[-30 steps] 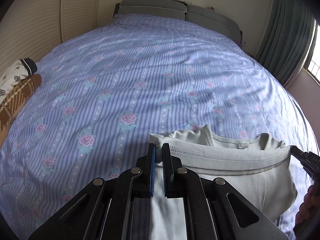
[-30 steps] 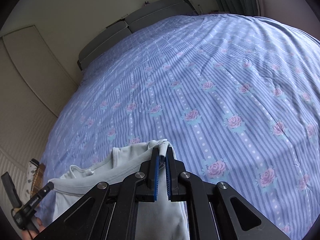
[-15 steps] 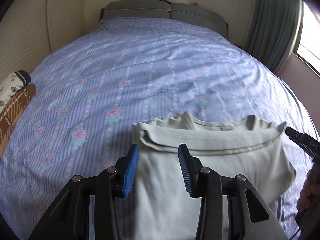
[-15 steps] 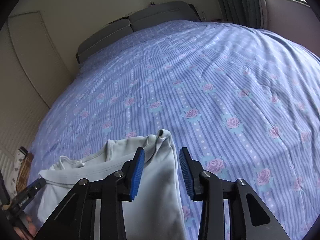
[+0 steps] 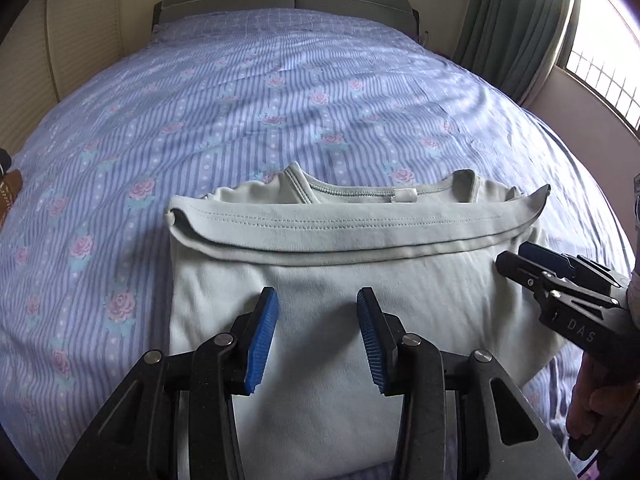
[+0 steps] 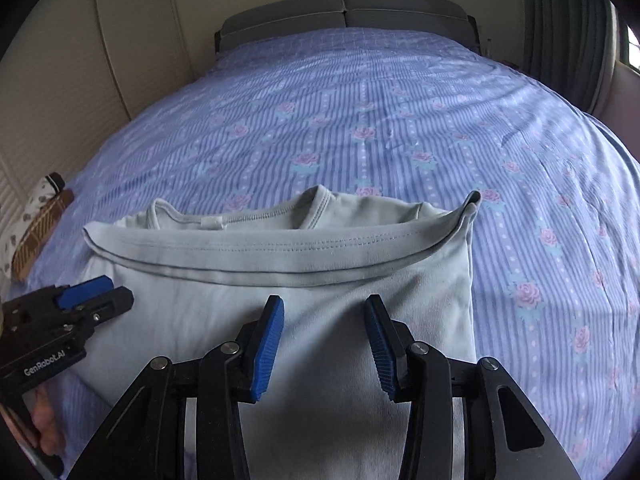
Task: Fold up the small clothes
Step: 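Lay the hem onto the collar and open both tools, then press the folded hem flat along the collar with both open tools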
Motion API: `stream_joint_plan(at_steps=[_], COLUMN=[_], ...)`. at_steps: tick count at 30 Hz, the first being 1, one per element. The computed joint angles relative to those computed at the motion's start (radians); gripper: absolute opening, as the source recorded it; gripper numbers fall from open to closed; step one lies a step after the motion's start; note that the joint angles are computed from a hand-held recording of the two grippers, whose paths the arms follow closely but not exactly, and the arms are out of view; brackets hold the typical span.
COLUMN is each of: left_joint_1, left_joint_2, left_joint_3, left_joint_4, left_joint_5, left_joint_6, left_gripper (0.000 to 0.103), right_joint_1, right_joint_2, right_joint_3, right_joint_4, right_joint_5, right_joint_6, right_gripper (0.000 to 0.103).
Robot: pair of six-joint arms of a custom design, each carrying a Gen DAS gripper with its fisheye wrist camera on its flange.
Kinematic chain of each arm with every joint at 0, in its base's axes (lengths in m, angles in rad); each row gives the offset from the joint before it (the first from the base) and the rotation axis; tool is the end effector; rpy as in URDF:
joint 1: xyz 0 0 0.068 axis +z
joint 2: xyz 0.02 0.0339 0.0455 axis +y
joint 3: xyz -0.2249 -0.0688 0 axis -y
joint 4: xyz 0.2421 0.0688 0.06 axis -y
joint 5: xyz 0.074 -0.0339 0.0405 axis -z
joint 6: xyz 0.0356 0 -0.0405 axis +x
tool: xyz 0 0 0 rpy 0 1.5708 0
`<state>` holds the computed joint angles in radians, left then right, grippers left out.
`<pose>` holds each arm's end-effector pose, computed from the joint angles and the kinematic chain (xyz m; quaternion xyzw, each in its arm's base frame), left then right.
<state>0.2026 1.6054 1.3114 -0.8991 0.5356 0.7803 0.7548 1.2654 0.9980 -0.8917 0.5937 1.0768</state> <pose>0.3127 0.0457 0.2283 0.3174 0.8938 -0.1437 0.2823 0.1908 0.1521 0.2270 0.2091 0.9144 -0.0194 0.3461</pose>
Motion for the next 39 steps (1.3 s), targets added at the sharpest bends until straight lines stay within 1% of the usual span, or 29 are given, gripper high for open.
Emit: stream_joint_plan(at_steps=[3,5,9,12,14,19,22,25,28,31,33,35,37,39], left_joint_1=[-0.019,-0.03,-0.042,-0.059,-0.07,-0.084,-0.075,-0.058,-0.035,-0.011,-0.002,0.004,0.014,0.025], left_joint_2=[0.018,0.038,0.131,0.179,0.199,0.26,0.262,0.238,0.246,0.299,0.319,0.348,0.353,0.33], left_joint_3=[0.009,0.029,0.143,0.215,0.247,0.329,0.347,0.327,0.333,0.389,0.409,0.446,0.461,0.444], left_joint_4=[0.027,0.034,-0.009,-0.014,0.003,0.016,0.008,0.02,0.029,0.014,0.025,0.012,-0.003,-0.012], left_joint_5=[-0.011,-0.014,0.001,-0.002,-0.015,-0.03,-0.019,-0.02,-0.029,-0.042,-0.057,-0.059,-0.054,-0.037], left_joint_6=[-0.015,-0.027,-0.057,-0.083,-0.106,-0.15,-0.156,-0.15,-0.149,-0.166,-0.18,-0.183,-0.176,-0.153], left_gripper=[0.041,0.041,0.041,0.041,0.041,0.041,0.041,0.041,0.041,0.041,0.041,0.041,0.041,0.041], right_joint_1=[-0.001,-0.019,-0.073,-0.114,-0.15,-0.241,-0.264,-0.262,-0.283,-0.32,-0.329,-0.338,-0.347,-0.328], right_joint_2=[0.073,0.093,0.109,0.123,0.116,0.097,0.075,0.059,0.044,0.022,0.043,0.066,0.047,0.004], right_joint_3=[0.05,0.059,0.062,0.074,0.074,0.068,0.064,0.062,0.046,0.02,0.037,0.061,0.056,0.04], right_joint_4=[-0.016,-0.003,0.047,0.077,0.098,0.142,0.154,0.135,0.125,0.146,0.133,0.109,0.103,0.091], right_joint_5=[0.025,0.023,0.013,0.01,-0.005,-0.042,-0.047,-0.018,-0.031,-0.063,-0.045,-0.027,-0.035,-0.025], right_joint_6=[-0.044,-0.07,-0.118,-0.133,-0.142,-0.152,-0.15,-0.146,-0.146,-0.152,-0.163,-0.162,-0.142,-0.103], right_gripper=[0.043,0.044,0.044,0.045,0.045,0.045,0.045,0.045,0.045,0.045,0.045,0.045,0.045,0.045])
